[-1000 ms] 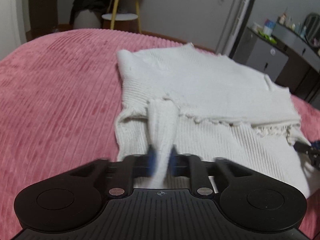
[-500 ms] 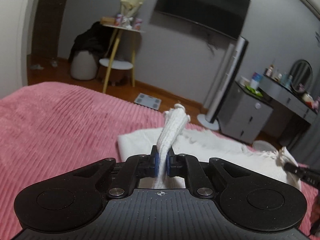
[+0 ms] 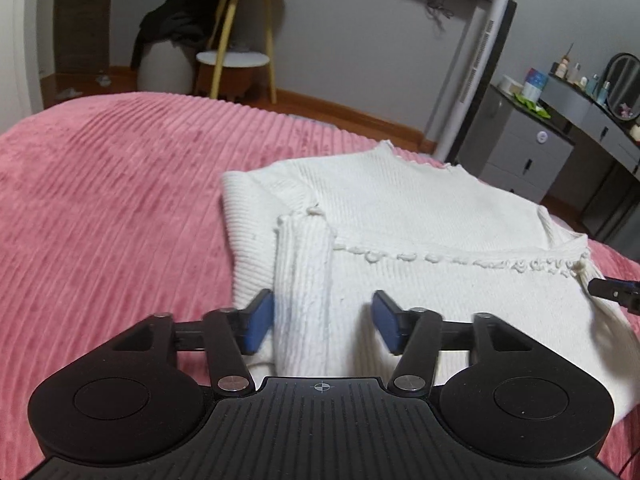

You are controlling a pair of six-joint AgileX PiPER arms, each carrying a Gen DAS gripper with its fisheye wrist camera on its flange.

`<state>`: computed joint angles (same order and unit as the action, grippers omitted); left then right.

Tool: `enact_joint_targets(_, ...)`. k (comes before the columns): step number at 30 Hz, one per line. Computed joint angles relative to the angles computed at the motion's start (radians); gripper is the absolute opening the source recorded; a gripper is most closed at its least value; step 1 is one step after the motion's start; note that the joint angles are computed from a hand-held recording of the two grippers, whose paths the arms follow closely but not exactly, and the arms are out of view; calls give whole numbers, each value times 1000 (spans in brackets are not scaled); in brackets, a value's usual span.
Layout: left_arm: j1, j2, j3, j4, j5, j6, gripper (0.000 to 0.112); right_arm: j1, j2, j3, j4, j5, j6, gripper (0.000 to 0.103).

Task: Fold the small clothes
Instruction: 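Grasp the hem with both grippers and carry it over toward the collar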

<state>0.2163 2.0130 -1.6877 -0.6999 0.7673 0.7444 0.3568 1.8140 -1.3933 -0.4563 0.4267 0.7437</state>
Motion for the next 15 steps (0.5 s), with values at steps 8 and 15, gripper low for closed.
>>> enact_joint_targets(8, -28, -10, -7, 108, -44, -90, 14, 68, 46, -49, -179, 80, 71, 8)
enact_joint_targets(15, 3, -80, -19, -1, -44, -21, 11, 100, -64, 22, -448, 45, 283, 7)
